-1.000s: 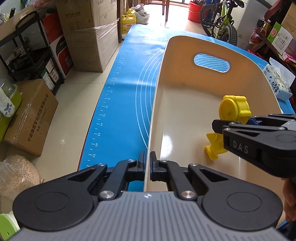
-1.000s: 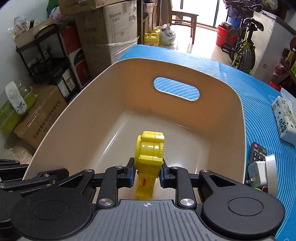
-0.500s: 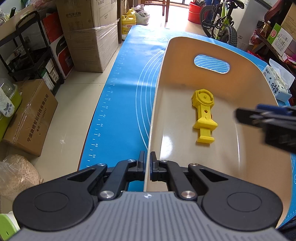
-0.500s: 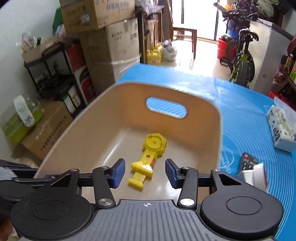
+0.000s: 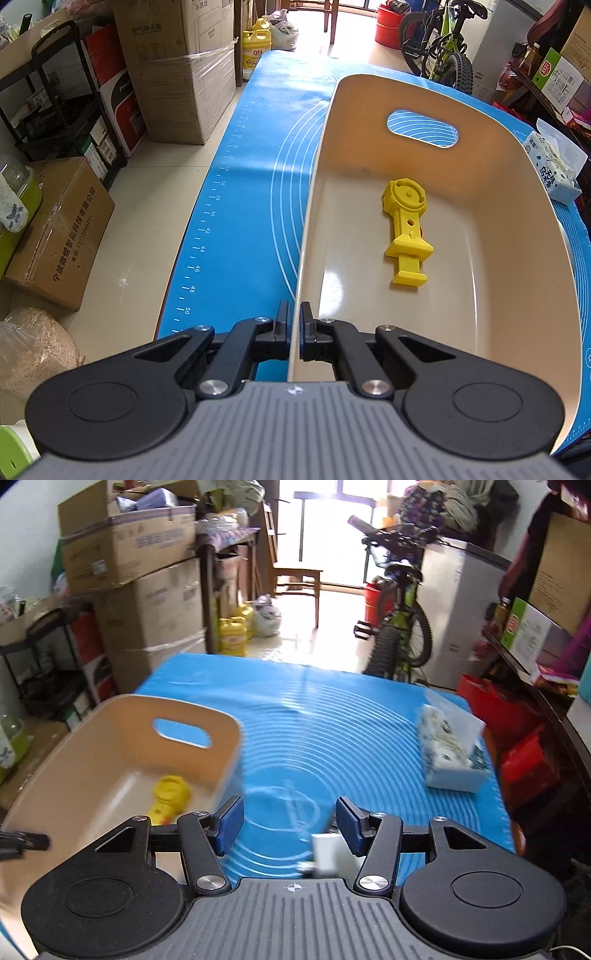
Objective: Organize rigid objects
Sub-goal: 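Move the right tool to the white tape roll and grasp it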
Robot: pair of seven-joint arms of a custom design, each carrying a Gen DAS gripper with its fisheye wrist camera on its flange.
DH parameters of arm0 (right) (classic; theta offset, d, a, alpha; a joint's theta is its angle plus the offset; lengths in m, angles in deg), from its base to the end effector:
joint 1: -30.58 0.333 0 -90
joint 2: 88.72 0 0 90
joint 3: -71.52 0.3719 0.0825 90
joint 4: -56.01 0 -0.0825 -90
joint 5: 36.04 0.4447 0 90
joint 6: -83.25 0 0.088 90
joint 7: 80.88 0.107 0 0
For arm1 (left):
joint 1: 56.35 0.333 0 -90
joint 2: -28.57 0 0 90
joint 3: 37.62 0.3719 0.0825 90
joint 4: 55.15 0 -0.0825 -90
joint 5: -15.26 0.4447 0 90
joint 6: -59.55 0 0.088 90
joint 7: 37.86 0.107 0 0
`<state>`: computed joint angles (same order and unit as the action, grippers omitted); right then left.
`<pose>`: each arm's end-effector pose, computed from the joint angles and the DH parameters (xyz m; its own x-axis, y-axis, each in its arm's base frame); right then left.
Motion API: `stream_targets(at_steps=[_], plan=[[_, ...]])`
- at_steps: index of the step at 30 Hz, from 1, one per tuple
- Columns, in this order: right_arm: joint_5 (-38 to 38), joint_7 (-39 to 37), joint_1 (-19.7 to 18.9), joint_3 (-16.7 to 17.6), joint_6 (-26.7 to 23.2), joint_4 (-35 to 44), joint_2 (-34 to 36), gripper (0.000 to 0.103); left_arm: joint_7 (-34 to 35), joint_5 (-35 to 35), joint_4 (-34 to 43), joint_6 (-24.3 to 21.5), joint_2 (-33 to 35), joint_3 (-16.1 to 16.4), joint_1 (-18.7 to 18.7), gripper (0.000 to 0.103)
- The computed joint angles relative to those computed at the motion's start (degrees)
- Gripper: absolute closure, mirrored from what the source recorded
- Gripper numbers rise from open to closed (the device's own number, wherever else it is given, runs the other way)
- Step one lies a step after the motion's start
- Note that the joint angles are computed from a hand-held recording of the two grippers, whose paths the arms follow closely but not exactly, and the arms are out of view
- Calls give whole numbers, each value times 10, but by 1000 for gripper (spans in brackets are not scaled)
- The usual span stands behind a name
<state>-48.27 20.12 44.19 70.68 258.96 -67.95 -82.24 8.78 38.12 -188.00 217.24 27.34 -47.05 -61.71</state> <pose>0.6327 0.1610 0.4534 0.2244 -0.9741 0.0276 -0.6804 -0.1769 -0.7112 0.5622 -0.1651 0.4128 0.1489 -0.9876 0.0499 -0.8633 -0.1544 -0.4805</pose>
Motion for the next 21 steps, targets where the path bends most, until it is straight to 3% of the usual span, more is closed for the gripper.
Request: stream_targets(at_steps=[5,10,14,18,19,21], plan=[[2,-15,-11,-9,-1,-3,21,39,0,0,0,0,0,0,0,98],[50,-63,-36,13,-2,-4,41,52,0,1,0,-1,-1,0,0,98],[52,-71,-25,3,-3,-6,49,55,-1,2,0,-2,0,0,0,98],[42,-66,-11,-13,-2,-6,54,66,-1,2,0,-1,0,0,0,98],[41,-66,-11,-13,1,-7,55,76,-1,2,0,-1,0,0,0,98],[58,-84,-24,2,0,-6,55,77,-1,2,0,-1,0,0,0,98]])
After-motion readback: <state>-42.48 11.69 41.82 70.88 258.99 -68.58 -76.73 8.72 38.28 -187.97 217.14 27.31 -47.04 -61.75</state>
